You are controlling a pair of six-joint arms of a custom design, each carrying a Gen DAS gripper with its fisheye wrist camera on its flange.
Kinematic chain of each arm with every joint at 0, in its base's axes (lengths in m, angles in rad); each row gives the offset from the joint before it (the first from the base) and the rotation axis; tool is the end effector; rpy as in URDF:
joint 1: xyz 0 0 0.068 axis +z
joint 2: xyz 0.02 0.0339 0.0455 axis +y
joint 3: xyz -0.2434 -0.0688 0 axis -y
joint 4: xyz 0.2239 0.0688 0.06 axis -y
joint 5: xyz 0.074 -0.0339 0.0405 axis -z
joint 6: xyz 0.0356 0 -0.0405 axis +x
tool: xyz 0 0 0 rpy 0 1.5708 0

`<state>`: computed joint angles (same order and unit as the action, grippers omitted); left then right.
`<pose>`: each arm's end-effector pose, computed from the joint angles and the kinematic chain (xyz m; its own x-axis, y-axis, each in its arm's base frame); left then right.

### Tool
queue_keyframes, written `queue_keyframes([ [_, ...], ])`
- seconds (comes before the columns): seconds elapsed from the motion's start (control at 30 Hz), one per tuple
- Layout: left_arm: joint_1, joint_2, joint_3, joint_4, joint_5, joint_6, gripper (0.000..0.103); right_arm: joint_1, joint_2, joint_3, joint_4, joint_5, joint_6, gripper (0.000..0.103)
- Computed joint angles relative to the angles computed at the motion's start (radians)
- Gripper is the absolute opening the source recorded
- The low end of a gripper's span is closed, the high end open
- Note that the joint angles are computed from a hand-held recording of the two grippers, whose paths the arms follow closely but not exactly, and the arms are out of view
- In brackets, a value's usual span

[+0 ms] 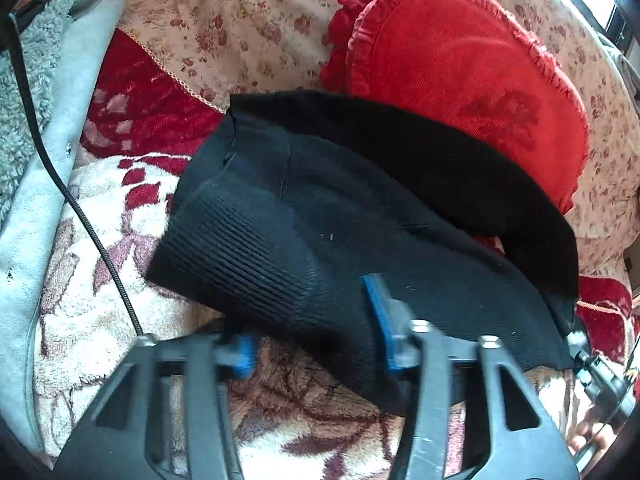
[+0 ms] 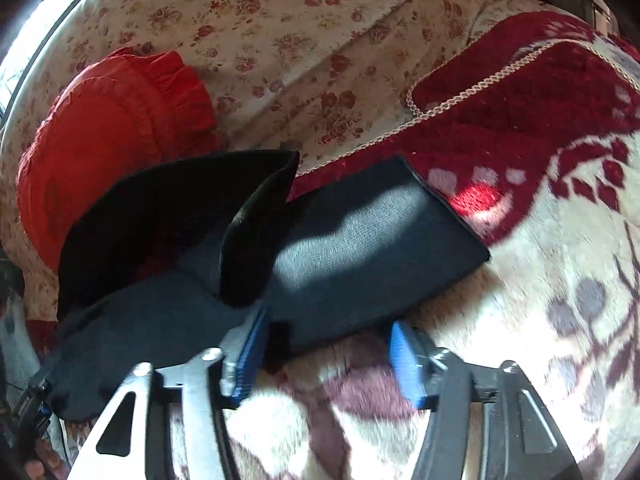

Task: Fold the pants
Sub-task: 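Close the left tool on the ribbed cuff while the right tool pinches the leg edge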

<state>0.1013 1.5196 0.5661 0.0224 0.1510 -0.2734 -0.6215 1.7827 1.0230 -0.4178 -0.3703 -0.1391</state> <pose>0.2505 0.0201 0.1211 -0.7656 -0.3461 -0.5422 -0.2258 0.9339 -0.2774 0.2644 -0.1735 0.1418 -0.8033 0.4163 -0.4259 0.3218 0.9051 0.2779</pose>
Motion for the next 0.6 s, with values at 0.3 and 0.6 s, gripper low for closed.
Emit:
queue_keyframes([
  [0.3, 0.017, -0.114, -0.047, -0.017, 0.026, 0.044, 0.015, -0.022, -0.057, -0.086, 0.118, -0.056, 0.011, 0.005],
  [0.6, 0.141, -0.378, -0.095, -0.239, 0.147, 0.133, 0.014, -0.093, -0.268, -0.125, -0.045, -0.142, -0.039, 0.004],
])
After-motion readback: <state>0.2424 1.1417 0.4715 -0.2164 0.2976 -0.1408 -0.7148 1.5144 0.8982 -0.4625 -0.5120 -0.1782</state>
